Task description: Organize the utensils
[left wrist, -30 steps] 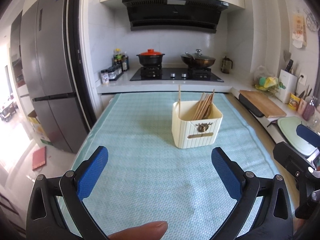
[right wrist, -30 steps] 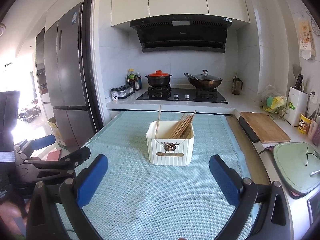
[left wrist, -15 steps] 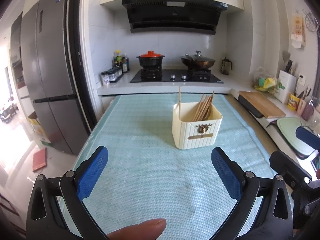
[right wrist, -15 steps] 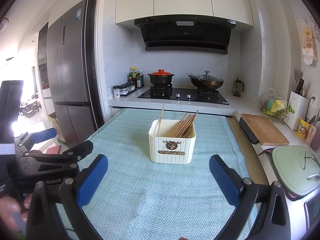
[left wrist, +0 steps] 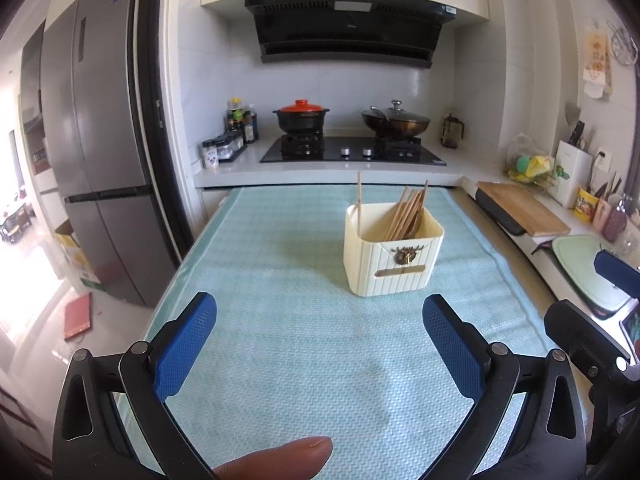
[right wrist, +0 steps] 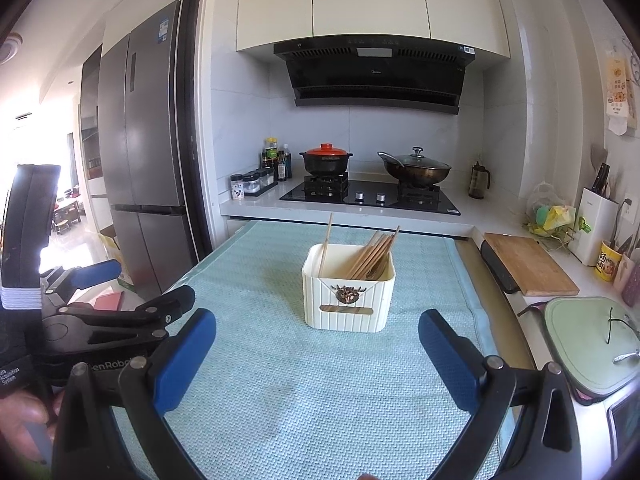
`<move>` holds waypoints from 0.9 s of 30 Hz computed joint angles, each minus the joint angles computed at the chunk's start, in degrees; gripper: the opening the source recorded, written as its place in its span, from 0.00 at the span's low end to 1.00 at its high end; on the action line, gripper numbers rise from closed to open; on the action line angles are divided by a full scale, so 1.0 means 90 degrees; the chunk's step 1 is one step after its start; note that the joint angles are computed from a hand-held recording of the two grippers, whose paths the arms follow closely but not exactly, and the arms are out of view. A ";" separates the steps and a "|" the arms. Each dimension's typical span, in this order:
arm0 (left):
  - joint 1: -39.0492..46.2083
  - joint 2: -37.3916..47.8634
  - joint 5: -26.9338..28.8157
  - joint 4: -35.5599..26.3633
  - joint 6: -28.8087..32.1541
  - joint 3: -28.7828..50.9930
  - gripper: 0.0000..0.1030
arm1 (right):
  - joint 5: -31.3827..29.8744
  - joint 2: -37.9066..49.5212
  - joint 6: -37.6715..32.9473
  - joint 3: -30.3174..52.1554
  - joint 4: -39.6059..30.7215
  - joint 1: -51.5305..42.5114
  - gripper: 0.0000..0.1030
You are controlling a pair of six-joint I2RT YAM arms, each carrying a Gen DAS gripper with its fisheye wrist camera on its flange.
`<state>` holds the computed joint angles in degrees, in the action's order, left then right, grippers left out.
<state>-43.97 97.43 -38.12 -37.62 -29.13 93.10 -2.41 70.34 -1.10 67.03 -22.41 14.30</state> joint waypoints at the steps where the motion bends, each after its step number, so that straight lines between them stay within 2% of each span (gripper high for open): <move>1: -0.0001 0.0000 0.0002 0.0001 -0.0002 0.0001 1.00 | 0.0006 -0.0002 -0.0003 0.0004 0.0001 0.0008 1.00; 27: -0.0081 -0.0003 -0.0005 -0.0049 -0.0049 -0.0011 1.00 | 0.0129 -0.0088 0.0043 -0.0062 0.0028 0.0144 1.00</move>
<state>-44.70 97.41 -38.16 -38.06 -29.58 92.99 -1.25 69.55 -0.72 66.46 -22.16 15.60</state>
